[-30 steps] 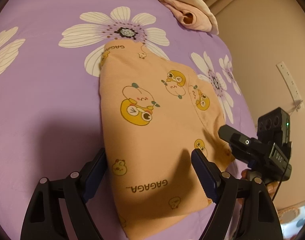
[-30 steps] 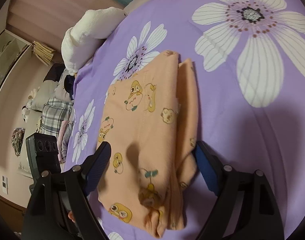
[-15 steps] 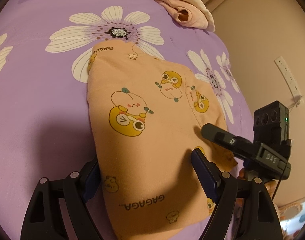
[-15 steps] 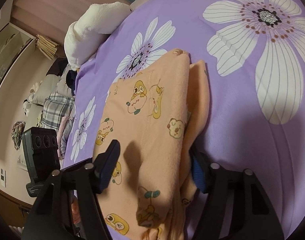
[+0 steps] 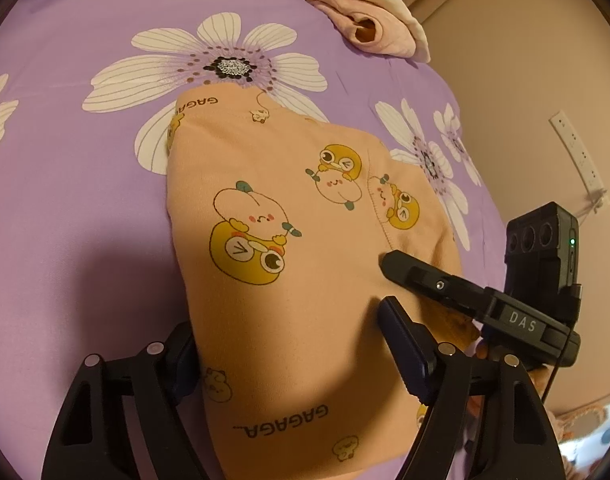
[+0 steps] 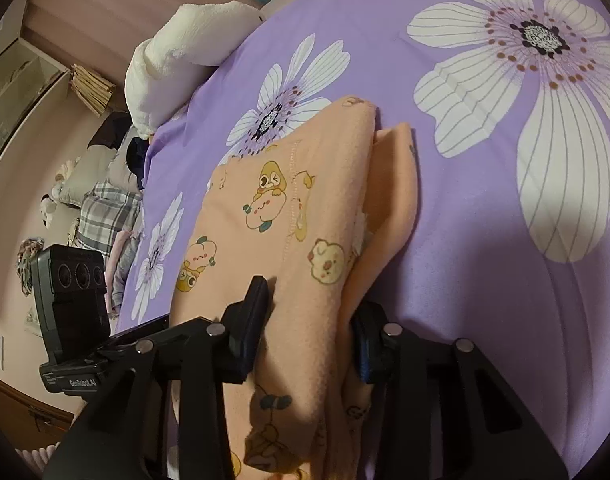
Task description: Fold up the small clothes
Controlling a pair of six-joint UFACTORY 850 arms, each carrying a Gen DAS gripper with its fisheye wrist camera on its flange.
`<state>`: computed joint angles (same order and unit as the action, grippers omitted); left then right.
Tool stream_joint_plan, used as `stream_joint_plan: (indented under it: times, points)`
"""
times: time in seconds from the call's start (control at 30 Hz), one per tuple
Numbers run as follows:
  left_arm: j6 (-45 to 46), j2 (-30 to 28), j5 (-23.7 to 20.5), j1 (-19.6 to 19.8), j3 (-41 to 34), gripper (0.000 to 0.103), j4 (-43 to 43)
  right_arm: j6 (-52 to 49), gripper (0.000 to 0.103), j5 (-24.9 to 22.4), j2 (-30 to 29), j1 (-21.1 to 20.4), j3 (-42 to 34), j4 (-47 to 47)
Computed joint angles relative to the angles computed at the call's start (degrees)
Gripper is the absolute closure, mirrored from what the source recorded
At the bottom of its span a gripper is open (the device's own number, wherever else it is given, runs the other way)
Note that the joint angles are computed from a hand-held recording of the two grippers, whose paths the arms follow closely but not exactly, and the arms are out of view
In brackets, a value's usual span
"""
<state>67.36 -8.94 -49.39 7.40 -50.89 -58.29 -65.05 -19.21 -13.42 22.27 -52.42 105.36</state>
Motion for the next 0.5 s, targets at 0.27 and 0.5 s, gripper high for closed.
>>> stream_joint_plan:
  times: [0.27, 0.5]
  points:
    - [-1.1, -0.1, 0.7, -0.2, -0.4, 0.039, 0.9, 0.6, 0.07, 1.9, -0.2, 0.8, -0.6, -1.2]
    - [-1.2, 0.0, 0.9, -0.1, -0.4, 0.041, 1.1, 0.9, 0.072, 3.1, -0.2, 1.3, -0.8, -1.5]
